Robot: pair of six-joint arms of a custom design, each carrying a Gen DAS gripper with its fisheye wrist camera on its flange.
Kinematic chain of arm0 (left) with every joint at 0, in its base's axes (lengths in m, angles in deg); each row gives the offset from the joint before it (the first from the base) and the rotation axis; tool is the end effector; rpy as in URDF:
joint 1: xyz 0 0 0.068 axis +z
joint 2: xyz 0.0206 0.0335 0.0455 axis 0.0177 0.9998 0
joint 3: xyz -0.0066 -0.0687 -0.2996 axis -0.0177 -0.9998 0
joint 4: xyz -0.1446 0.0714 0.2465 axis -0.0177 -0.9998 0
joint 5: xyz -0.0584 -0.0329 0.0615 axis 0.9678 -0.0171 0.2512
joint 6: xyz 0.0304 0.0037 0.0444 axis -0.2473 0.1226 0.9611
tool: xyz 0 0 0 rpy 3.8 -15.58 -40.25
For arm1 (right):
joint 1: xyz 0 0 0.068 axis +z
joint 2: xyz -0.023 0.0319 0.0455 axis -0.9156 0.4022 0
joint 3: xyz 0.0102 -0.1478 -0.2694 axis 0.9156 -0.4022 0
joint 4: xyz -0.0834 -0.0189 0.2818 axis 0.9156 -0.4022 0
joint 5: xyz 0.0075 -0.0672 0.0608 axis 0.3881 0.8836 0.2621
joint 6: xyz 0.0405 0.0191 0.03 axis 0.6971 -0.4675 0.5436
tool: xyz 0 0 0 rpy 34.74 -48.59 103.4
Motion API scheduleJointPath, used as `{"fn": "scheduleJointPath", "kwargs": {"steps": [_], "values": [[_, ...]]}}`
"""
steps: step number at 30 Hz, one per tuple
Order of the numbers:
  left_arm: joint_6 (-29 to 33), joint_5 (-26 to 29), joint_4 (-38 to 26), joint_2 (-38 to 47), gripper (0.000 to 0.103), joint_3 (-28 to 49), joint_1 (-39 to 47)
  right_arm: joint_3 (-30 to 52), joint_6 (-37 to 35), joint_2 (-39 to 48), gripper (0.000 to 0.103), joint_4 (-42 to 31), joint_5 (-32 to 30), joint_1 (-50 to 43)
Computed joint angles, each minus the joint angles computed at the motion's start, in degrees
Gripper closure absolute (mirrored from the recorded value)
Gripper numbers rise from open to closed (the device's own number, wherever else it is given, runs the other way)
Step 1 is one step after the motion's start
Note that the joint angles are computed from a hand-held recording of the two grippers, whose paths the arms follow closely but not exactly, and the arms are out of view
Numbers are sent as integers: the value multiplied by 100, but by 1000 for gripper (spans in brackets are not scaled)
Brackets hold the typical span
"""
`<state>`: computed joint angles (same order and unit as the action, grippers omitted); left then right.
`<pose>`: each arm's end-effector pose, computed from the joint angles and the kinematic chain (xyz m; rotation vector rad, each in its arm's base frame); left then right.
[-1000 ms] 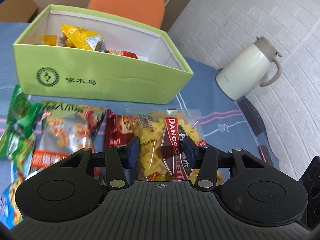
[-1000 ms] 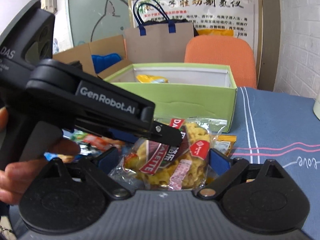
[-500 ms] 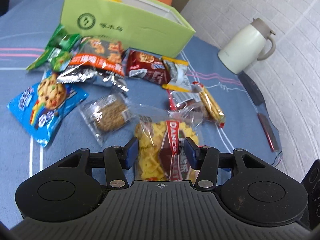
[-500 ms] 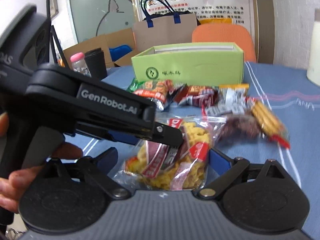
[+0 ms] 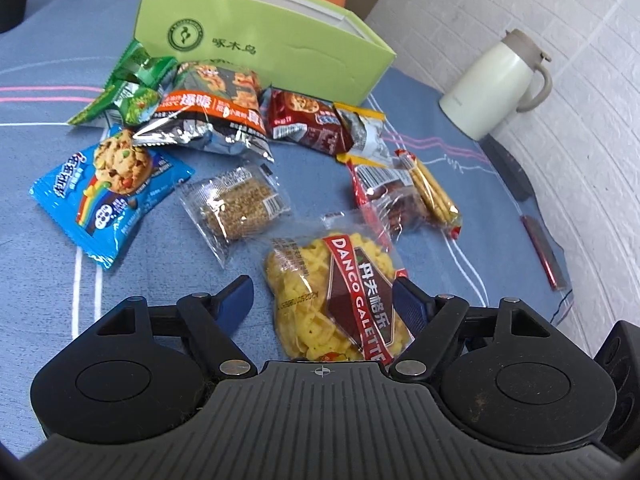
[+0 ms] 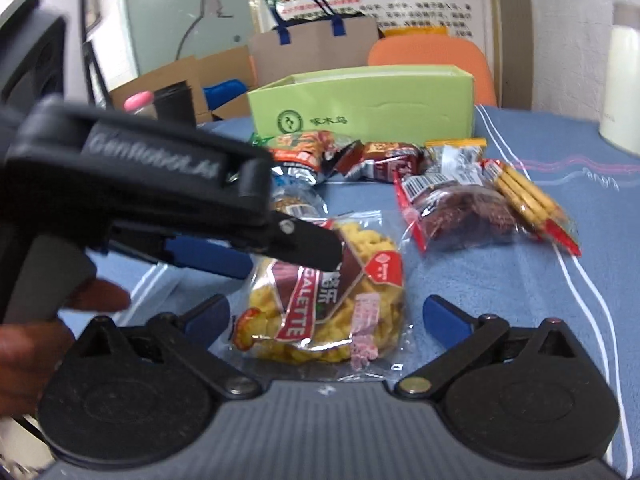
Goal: Organize snacks
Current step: 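Move the left gripper to the Danco Galette cookie bag, then close the left gripper on the Danco Galette bag, then carry the Danco bag into the green box and open the left gripper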
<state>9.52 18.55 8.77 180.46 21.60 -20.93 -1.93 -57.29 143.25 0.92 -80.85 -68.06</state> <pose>0.3024 -0.1297 0.1580 -0.0334 2.4457 -0.6522 0.2494 0.0074 0.1387 -0.4294 2.1581 0.3576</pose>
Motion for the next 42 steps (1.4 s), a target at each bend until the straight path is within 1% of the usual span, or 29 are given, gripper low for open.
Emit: {"fn": "scheduleJointPath", "kwargs": {"steps": [2, 3, 5, 7, 8, 11, 13, 15, 16, 17, 18, 19, 21, 25, 27, 29, 32, 34, 37, 40, 42], "values": [[56, -53, 64, 21, 41, -24, -37, -191, -417, 4, 1, 269, -14, -24], [87, -79, 38, 25, 41, -10, -57, -143, -415, -20, 1, 130, -86, -79], [125, -85, 15, 7, 41, -21, -66, 89, -177, -154, 1, -442, -91, -179], [118, -77, 14, -46, 41, -75, -61, 88, 4, -192, 1, -322, -250, -347], [79, -59, -3, -90, 40, -109, -42, 125, -9, -163, 1, -323, -204, -358], [-5, 13, 56, -154, 38, -201, -21, 313, -181, 117, 1, -438, -275, -313], [3, -166, 72, -120, 39, -166, -113, 352, -295, 250, 1, -319, -220, -215], [54, -454, 38, -54, 43, -83, -229, 397, -290, 283, 1, -341, -236, -196], [77, -550, 28, -33, 52, -61, -266, 378, -279, 254, 1, -343, -248, -188], [130, -522, 85, -7, 67, -68, -278, 346, -387, 202, 1, -382, -263, -183], [155, -259, 244, 29, 72, -118, -214, 273, -480, 106, 1, -386, -107, -92], [142, -208, 269, 41, 73, -122, -199, 195, -565, 7, 5, -355, 85, 26], [183, -285, 251, -36, 77, -157, -229, 64, -495, -284, 11, -415, 176, 98], [127, -140, 154, -347, 79, -213, -211, -10, -342, -755, 12, -560, 168, 39], [115, -55, 53, -472, 79, -99, -159, 88, -321, -906, 12, -616, 216, 34], [225, 16, 32, -493, 79, 126, -84, 318, -285, -851, 12, -537, 263, 23], [436, 29, -72, -242, 79, 796, 60, 1007, -330, -315, 11, -327, 295, 3], [617, 82, -205, 109, 79, 1466, 217, 1757, -440, 305, 11, -272, 225, -42], [892, 128, -584, 971, 79, 2905, 447, 3179, -557, 1402, 11, -478, 139, -89], [996, 178, -1132, 2059, 79, 4514, 650, 4790, -622, 2555, 11, -1100, -4, -142], [943, 343, -1620, 2853, 79, 5647, 803, 5782, -638, 3271, 11, -1554, -12, -106]]}}
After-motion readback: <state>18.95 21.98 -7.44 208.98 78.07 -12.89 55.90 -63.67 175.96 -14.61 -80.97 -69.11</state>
